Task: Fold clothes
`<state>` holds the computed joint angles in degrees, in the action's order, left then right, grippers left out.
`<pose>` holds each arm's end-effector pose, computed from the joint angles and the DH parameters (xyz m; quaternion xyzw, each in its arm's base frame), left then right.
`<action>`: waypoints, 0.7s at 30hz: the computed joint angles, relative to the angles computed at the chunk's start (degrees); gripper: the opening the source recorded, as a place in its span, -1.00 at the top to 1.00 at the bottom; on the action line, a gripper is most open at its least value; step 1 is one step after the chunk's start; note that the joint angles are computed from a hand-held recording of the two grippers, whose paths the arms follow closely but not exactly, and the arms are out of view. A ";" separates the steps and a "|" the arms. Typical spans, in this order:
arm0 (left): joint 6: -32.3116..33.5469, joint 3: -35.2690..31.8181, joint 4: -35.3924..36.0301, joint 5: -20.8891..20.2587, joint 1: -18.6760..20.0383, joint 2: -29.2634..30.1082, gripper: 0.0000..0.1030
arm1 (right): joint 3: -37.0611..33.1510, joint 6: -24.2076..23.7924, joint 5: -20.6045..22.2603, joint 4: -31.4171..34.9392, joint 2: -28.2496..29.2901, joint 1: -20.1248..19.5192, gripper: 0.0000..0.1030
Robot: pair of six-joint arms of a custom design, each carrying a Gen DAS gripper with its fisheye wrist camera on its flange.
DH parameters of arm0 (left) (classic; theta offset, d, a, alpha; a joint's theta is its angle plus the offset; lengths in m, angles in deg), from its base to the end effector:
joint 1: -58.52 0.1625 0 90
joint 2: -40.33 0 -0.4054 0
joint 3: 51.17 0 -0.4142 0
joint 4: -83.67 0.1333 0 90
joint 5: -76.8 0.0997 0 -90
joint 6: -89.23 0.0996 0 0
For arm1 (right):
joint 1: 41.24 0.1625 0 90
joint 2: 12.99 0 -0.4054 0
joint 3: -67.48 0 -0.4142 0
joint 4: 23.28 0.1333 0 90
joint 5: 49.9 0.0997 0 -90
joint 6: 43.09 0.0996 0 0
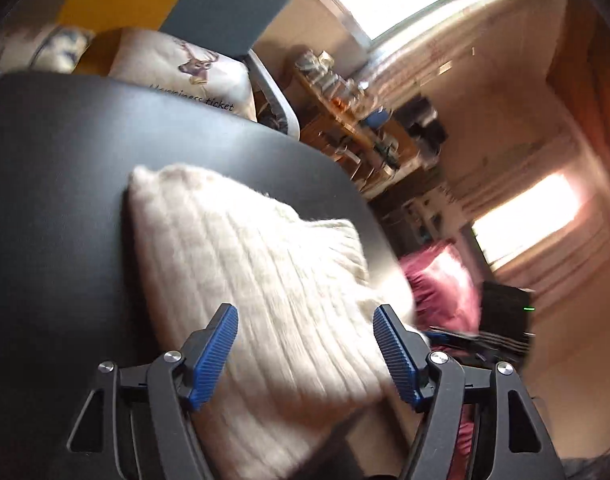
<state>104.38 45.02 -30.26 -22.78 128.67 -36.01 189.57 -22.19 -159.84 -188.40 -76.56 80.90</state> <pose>-0.0911 -0.5962 0.3249 -0.3023 -0.9489 0.0320 0.0848 0.3602 -0.3866 0.1110 0.0706 -0.9723 0.2037 0.0898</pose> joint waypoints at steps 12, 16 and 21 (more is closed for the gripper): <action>12.19 -6.46 1.56 10.23 -4.82 12.17 -0.53 | -3.11 -15.90 43.73 -4.46 9.68 -10.48 -0.22; 19.89 -4.67 1.72 16.10 -5.69 12.28 -0.55 | 1.74 -9.99 38.17 -4.80 10.64 -11.17 -0.03; 22.90 -4.18 4.99 17.69 -5.65 12.14 -0.62 | 7.77 -3.98 38.01 -21.50 12.36 -11.79 0.16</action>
